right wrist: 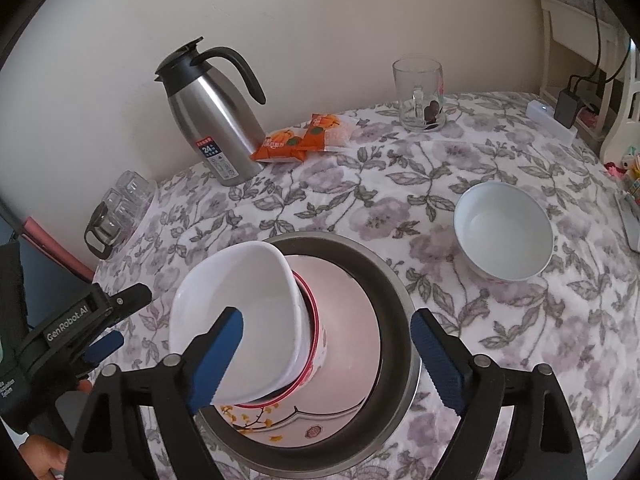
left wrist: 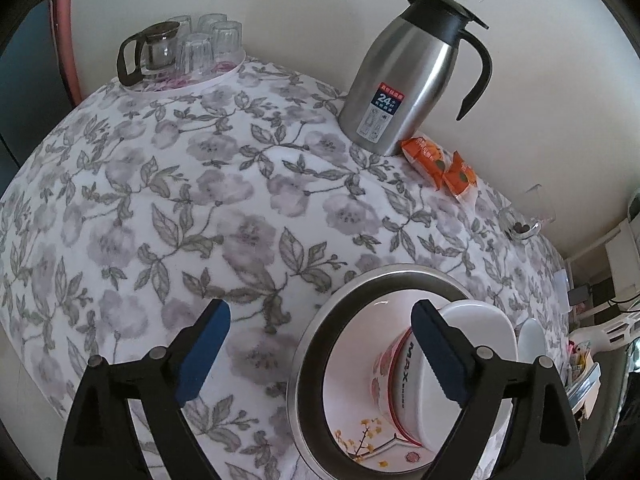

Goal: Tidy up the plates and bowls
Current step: 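Open both grippers and release the white square bowl rim, then move both grippers away from the basin to the large pale blue bowl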

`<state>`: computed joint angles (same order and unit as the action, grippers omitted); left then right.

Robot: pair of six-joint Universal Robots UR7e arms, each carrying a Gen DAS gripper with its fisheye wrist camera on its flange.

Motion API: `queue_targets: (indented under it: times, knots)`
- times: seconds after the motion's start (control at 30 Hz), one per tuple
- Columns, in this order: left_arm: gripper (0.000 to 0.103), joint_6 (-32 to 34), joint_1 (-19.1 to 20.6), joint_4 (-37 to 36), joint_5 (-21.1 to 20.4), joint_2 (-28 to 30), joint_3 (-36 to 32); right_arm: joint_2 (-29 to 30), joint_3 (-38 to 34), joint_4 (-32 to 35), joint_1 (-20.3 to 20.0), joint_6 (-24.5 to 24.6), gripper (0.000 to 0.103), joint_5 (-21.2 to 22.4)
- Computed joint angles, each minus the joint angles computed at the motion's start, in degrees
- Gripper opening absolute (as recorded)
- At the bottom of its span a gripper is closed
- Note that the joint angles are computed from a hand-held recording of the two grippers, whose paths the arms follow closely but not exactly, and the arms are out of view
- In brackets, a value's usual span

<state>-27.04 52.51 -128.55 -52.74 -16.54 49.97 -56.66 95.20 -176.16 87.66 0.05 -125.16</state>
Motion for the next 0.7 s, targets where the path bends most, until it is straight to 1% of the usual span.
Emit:
queue_targets:
  times: [0.03, 0.1, 0.33, 0.57, 0.7]
  knots:
    - [0.092, -0.11, -0.01, 0.12, 0.06, 0.02, -0.03, 0.07, -0.06, -0.06, 0.04, 0.01, 0.097, -0.15]
    - [0.092, -0.02, -0.04, -0.15, 0.12, -0.05, 0.12, 0.17, -0.12, -0.27, 0.08, -0.13, 0.103, -0.50]
    - [0.096, -0.21, -0.27, -2.01, 0.61, -0.64, 1.10, -0.33, 0.51, -1.50, -0.18, -0.41, 0.103, 0.11]
    - [0.097, 2.97, -1.76, -8.70, 2.89, -2.18, 4.22, -2.10, 1.80, -3.80, -0.67, -0.46, 0.103, 0.97]
    - [0.097, 4.79, -2.64, -12.45, 3.01, -2.70, 5.42, -4.07, 3.01, -4.43, -1.80, 0.42, 0.103, 1.21]
